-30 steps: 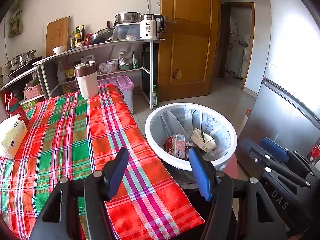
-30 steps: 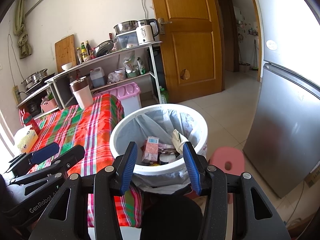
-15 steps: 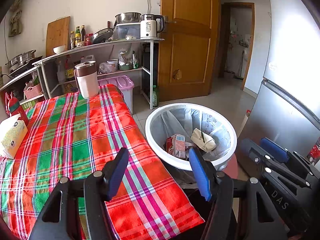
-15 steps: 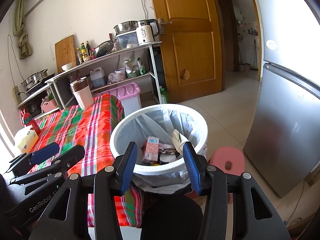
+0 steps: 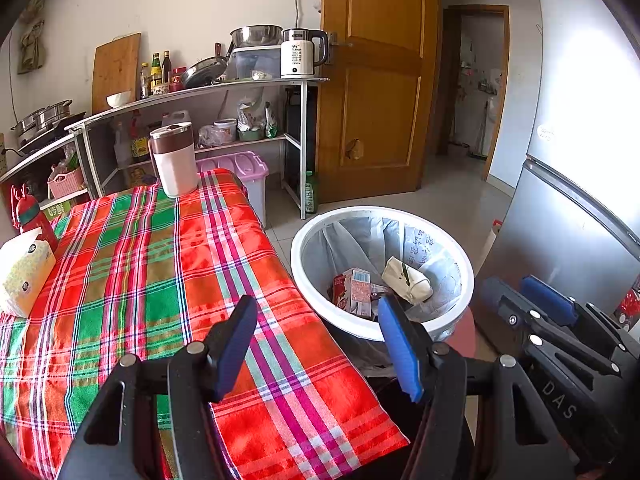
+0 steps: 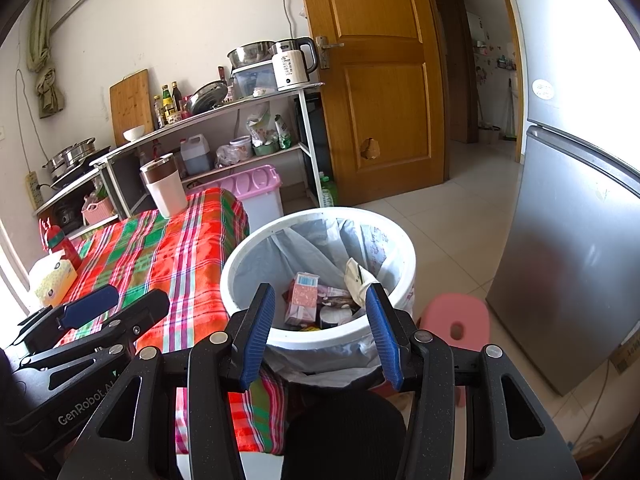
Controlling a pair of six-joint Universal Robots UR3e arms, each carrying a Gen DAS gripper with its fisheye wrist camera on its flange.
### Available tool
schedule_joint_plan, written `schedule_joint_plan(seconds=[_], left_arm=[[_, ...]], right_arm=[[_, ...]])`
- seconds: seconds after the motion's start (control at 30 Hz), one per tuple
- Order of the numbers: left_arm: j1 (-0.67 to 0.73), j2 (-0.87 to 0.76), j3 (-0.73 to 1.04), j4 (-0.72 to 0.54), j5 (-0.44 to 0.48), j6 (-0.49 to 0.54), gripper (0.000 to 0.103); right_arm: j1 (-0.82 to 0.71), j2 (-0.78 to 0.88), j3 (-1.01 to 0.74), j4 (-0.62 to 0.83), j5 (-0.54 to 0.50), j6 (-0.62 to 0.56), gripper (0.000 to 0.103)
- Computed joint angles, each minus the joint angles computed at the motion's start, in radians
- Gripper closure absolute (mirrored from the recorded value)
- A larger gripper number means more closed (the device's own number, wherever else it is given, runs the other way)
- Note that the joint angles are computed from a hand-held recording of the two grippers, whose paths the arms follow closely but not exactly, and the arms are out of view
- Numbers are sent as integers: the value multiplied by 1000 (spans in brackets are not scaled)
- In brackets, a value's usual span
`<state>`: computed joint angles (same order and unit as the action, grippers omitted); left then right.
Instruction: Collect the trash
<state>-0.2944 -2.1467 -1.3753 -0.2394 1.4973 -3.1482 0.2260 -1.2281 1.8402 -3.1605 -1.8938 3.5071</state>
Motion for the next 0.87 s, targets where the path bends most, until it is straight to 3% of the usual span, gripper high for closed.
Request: schedule_joint_plan(seconds=[0.87], left_arm=[[-3, 1, 2, -7, 4, -2, 38]], right_arm=[[1, -1, -1, 4, 1, 2, 55]])
